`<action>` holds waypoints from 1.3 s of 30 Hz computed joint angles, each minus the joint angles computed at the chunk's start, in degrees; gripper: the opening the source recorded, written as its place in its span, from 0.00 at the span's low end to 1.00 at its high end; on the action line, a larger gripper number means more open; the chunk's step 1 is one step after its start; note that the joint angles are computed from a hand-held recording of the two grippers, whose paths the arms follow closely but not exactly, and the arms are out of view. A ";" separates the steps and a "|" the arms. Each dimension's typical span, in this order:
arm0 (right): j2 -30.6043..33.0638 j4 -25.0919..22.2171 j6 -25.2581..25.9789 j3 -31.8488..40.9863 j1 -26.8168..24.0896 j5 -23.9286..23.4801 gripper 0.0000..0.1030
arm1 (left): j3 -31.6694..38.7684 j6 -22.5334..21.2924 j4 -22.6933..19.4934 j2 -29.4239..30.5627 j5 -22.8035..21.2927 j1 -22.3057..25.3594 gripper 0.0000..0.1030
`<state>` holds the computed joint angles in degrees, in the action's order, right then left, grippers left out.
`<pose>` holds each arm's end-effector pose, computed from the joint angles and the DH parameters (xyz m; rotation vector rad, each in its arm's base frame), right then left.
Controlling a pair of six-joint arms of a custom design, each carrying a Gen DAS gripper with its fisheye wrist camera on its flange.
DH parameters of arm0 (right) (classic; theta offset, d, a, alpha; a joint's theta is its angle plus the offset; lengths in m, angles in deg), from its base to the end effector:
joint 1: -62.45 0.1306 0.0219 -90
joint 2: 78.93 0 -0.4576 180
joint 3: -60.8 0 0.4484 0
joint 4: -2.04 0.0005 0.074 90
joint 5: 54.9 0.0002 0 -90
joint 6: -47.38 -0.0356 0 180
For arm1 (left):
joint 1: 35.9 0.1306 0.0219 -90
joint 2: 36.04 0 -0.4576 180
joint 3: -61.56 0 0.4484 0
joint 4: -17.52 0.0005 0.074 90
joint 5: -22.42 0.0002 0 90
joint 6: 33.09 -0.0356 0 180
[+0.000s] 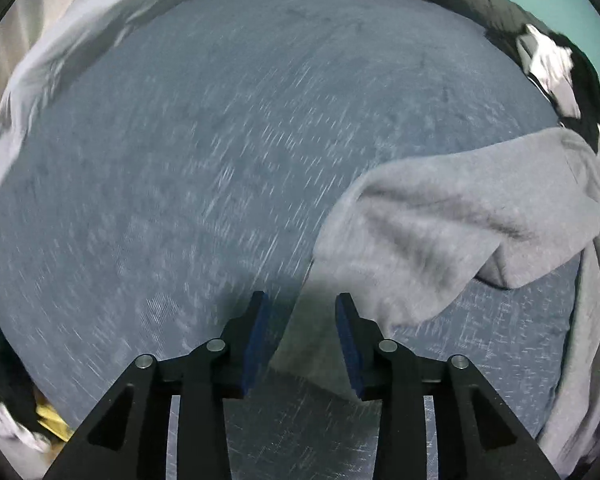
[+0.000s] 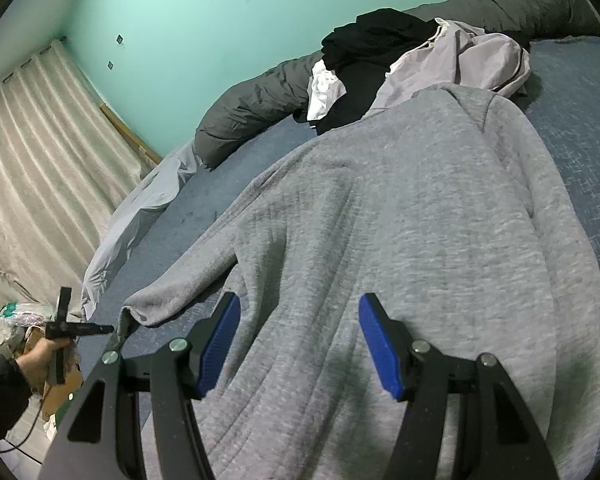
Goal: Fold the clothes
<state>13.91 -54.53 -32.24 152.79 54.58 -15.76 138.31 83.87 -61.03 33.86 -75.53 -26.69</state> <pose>0.5433 -0.0477 0.4996 -0.3672 2.2760 0.9662 0.3388 0.0594 0.5100 -0.8998 2.6544 0.1228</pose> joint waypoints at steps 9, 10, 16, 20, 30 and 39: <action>0.48 0.30 -0.60 0.05 0.17 0.55 0.61 | -2.79 -0.88 2.10 -1.40 1.41 -0.52 0.07; 0.54 0.22 -0.58 0.05 0.16 0.65 0.61 | -2.03 -1.85 1.27 -0.97 0.51 -0.85 0.07; 0.48 0.27 -0.42 0.05 -0.01 0.62 0.61 | 2.85 -5.09 -2.37 0.31 -5.73 1.72 0.06; 0.45 0.36 -0.27 0.00 -0.02 1.01 0.61 | 5.14 -6.33 -4.83 2.11 -8.75 3.32 0.06; 1.22 0.68 -2.02 1.03 -1.29 2.13 0.61 | 5.72 -0.39 -1.63 5.14 -11.03 1.37 0.08; 1.26 -6.71 -0.27 6.34 -9.50 3.79 0.61 | 9.40 1.05 0.13 3.01 -10.40 -11.04 0.16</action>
<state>15.17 -61.24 -32.51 159.13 45.08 -11.97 147.71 84.92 -60.91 36.87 -85.93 -37.73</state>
